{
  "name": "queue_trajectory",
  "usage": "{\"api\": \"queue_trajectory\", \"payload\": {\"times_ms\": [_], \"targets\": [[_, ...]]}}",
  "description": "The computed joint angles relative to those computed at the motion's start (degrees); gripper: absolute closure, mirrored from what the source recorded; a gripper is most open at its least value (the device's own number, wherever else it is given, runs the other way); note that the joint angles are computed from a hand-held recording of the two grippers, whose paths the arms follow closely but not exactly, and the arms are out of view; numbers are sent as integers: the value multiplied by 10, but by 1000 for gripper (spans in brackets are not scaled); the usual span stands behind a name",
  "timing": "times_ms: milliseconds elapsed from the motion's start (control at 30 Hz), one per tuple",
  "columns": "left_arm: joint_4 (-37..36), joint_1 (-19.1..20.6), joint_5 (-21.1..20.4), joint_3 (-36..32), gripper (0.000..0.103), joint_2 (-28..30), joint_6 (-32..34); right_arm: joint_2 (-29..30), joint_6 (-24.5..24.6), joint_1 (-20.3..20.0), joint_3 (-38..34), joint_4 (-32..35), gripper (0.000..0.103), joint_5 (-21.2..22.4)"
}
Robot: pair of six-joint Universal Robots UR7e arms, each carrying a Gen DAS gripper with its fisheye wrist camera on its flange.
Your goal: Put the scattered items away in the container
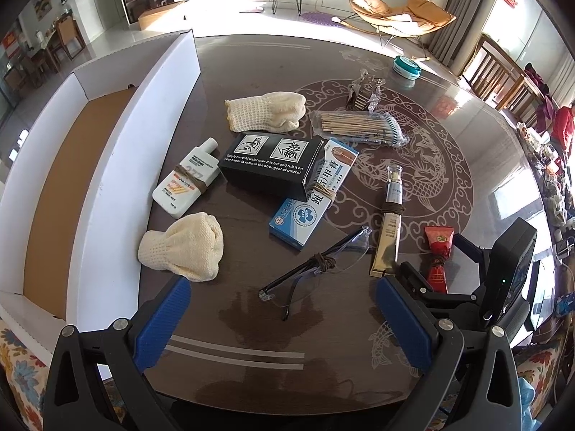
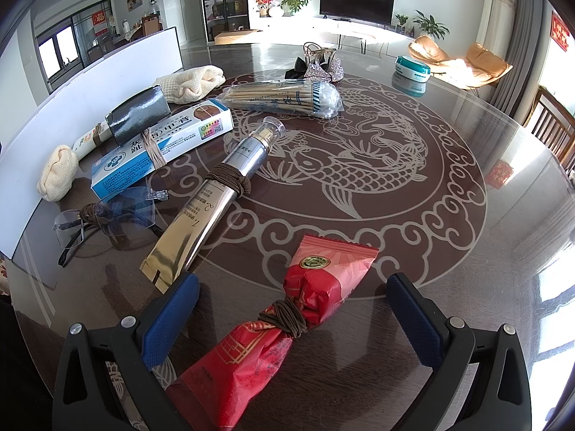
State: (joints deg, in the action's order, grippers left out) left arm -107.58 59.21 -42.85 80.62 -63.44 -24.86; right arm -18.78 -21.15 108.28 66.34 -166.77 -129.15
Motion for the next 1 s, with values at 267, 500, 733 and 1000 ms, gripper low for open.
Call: {"api": "queue_trajectory", "payload": {"times_ms": [267, 500, 733, 1000], "targets": [[-8, -1, 2, 4, 0, -1, 9, -1, 0, 0, 1, -1, 0, 0], [-11, -3, 5, 5, 0, -1, 14, -1, 0, 0, 1, -1, 0, 0], [-11, -3, 5, 5, 0, -1, 13, 0, 0, 0, 1, -1, 0, 0], [-18, -5, 12, 10, 0, -1, 21, -1, 0, 0, 1, -1, 0, 0]]}}
